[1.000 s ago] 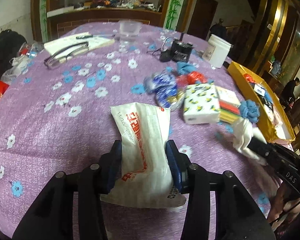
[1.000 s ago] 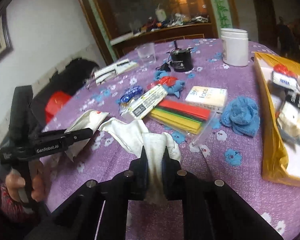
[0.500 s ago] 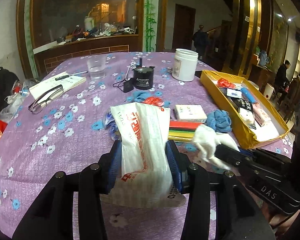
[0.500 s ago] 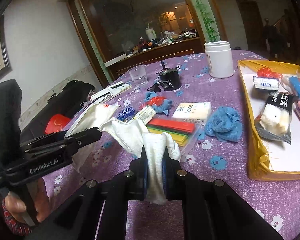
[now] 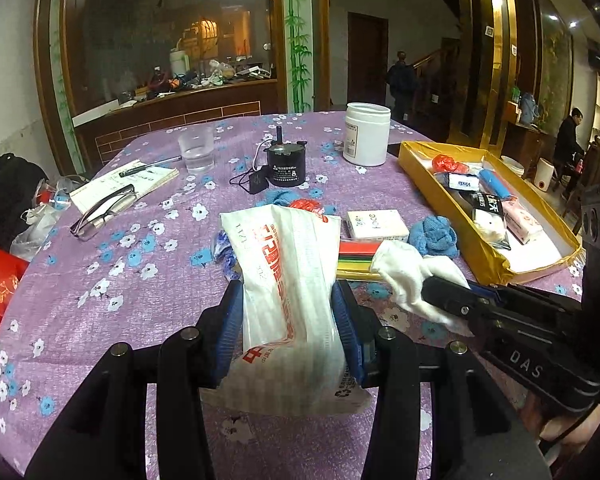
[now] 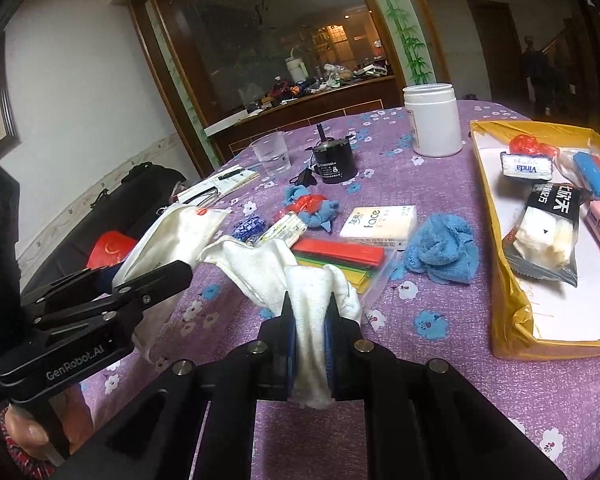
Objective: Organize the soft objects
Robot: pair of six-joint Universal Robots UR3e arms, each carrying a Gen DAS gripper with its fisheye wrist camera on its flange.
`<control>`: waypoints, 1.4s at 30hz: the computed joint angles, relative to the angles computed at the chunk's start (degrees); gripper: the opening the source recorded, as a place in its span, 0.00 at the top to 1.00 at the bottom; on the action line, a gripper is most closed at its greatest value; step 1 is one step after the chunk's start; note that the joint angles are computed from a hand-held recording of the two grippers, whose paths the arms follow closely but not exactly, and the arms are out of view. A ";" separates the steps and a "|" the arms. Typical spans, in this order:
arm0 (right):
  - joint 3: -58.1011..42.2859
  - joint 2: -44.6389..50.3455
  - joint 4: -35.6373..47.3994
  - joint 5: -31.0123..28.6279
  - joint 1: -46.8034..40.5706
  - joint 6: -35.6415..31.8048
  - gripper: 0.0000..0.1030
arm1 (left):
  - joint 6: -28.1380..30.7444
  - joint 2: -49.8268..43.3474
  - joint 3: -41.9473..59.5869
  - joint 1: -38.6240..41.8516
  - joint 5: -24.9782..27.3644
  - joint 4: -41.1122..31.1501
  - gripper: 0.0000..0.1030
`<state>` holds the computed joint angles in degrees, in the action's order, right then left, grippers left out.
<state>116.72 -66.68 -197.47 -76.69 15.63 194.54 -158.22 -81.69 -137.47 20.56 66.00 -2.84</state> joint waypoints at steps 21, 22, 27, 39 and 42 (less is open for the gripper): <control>26.57 -24.14 -7.77 8.82 -23.94 4.99 0.89 | -4.74 -6.81 16.36 -15.75 0.89 -10.86 0.58; 27.25 -25.13 -7.46 9.03 -25.14 5.05 0.89 | -5.37 -8.06 18.29 -17.54 1.27 -11.45 0.58; 32.02 -31.02 -4.64 12.55 -35.33 3.82 0.88 | -8.08 -15.24 28.02 -26.49 4.30 -13.74 0.58; 28.36 -29.87 3.86 12.13 -45.31 0.55 0.88 | -13.09 -35.69 53.50 -40.42 6.45 -23.64 0.58; 27.85 -27.42 2.48 10.23 -45.34 1.39 0.87 | -13.22 -38.90 56.23 -42.40 8.32 -24.09 0.58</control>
